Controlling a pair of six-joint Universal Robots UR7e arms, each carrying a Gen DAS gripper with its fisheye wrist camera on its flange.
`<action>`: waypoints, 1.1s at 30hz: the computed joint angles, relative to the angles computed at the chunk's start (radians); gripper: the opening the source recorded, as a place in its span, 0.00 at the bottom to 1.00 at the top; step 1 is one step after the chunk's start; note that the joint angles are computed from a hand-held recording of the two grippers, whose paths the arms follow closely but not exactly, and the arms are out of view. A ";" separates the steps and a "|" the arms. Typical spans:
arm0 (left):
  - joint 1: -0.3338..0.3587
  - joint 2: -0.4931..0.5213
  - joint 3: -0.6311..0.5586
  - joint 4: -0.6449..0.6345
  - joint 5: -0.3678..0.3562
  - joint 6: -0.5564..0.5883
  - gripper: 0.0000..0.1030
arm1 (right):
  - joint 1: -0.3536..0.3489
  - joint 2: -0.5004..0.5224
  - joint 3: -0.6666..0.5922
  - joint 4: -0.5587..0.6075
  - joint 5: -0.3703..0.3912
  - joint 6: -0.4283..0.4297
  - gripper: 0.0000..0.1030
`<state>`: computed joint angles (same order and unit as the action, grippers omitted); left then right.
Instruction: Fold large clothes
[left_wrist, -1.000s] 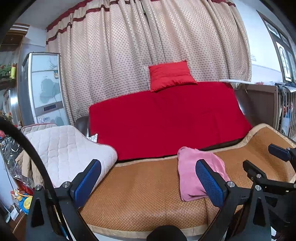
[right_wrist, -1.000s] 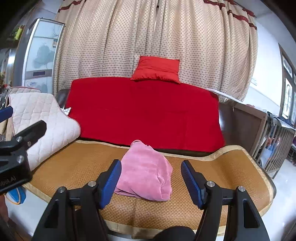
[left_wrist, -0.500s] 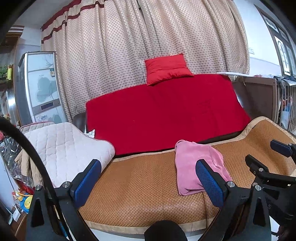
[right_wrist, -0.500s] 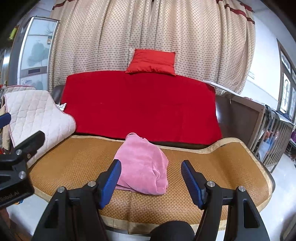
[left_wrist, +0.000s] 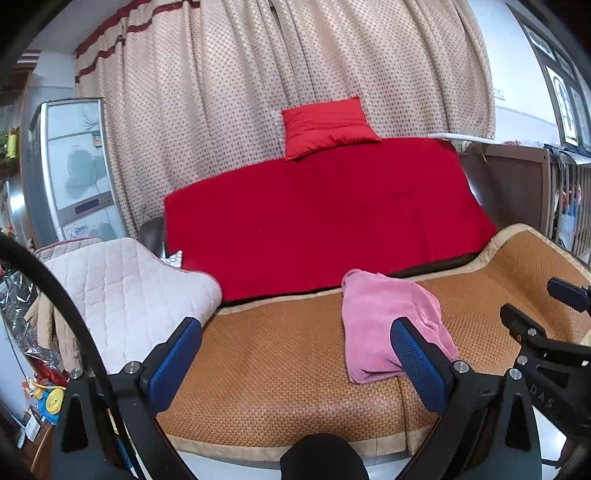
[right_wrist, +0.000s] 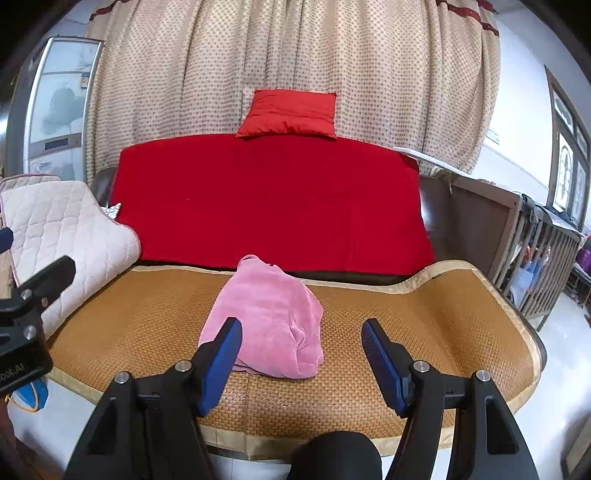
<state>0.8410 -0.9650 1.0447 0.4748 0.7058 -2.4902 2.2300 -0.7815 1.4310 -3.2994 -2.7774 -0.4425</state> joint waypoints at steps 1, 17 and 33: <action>0.001 0.004 -0.002 0.003 -0.001 -0.001 0.99 | -0.001 -0.002 0.002 0.003 0.000 0.004 0.69; 0.041 0.103 -0.118 0.159 0.000 -0.103 0.99 | -0.034 -0.044 0.048 0.144 -0.039 0.160 0.69; 0.038 0.131 -0.136 0.199 -0.008 -0.108 0.99 | -0.042 -0.064 0.065 0.166 -0.043 0.176 0.69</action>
